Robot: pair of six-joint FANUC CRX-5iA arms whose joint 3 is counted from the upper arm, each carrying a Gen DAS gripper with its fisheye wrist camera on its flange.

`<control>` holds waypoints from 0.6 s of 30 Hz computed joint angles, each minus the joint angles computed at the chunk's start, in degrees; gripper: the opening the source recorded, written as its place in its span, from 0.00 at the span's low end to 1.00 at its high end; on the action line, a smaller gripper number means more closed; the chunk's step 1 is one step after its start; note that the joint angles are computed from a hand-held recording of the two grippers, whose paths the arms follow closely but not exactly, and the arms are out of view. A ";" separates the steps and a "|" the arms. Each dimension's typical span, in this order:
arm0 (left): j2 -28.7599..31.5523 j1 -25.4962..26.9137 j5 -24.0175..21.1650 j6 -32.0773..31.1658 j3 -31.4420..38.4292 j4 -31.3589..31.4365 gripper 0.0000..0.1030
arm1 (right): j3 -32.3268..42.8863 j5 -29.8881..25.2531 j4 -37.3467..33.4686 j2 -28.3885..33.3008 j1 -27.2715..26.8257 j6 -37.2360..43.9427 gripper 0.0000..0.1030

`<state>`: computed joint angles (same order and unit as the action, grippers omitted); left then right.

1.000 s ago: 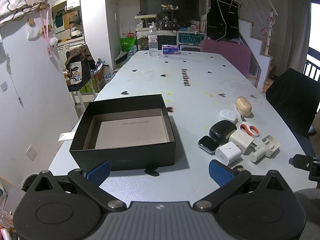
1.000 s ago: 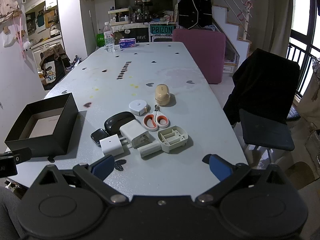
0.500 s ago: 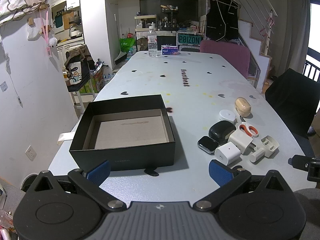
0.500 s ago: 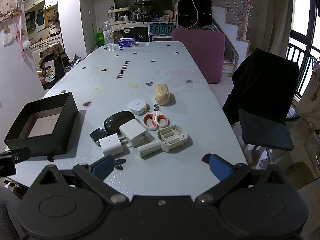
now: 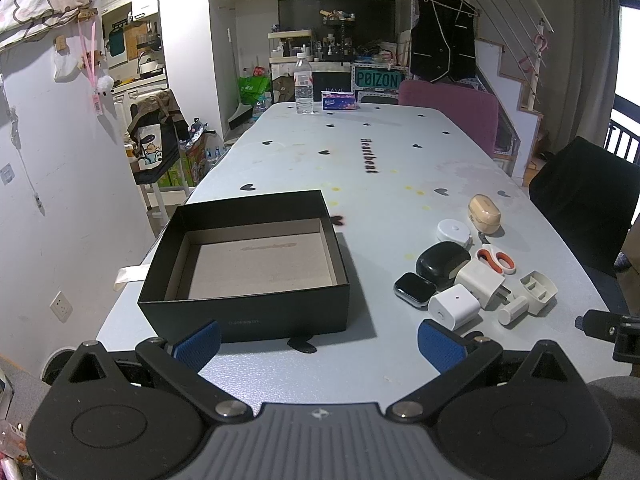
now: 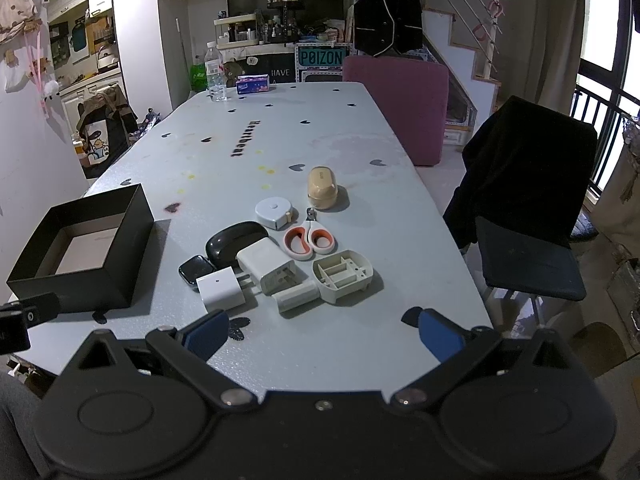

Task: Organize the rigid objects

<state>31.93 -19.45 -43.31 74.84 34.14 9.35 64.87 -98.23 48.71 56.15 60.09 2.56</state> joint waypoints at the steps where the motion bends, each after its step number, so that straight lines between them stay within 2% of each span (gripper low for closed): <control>1: 0.20 -0.31 0.10 0.36 0.16 -0.30 1.00 | 0.16 -0.05 0.00 0.07 0.01 0.07 0.99; 6: 0.18 -0.32 0.14 0.40 0.12 -0.30 1.00 | -1.40 0.41 -0.10 -0.66 0.01 -0.58 0.99; 7: 0.18 -0.30 0.11 0.32 0.13 -0.25 1.00 | 0.24 -0.14 0.01 0.13 0.01 0.15 0.99; 18: 0.16 -0.30 0.15 0.34 0.08 -0.26 1.00 | 0.09 -0.08 -0.04 0.15 -0.04 0.08 0.99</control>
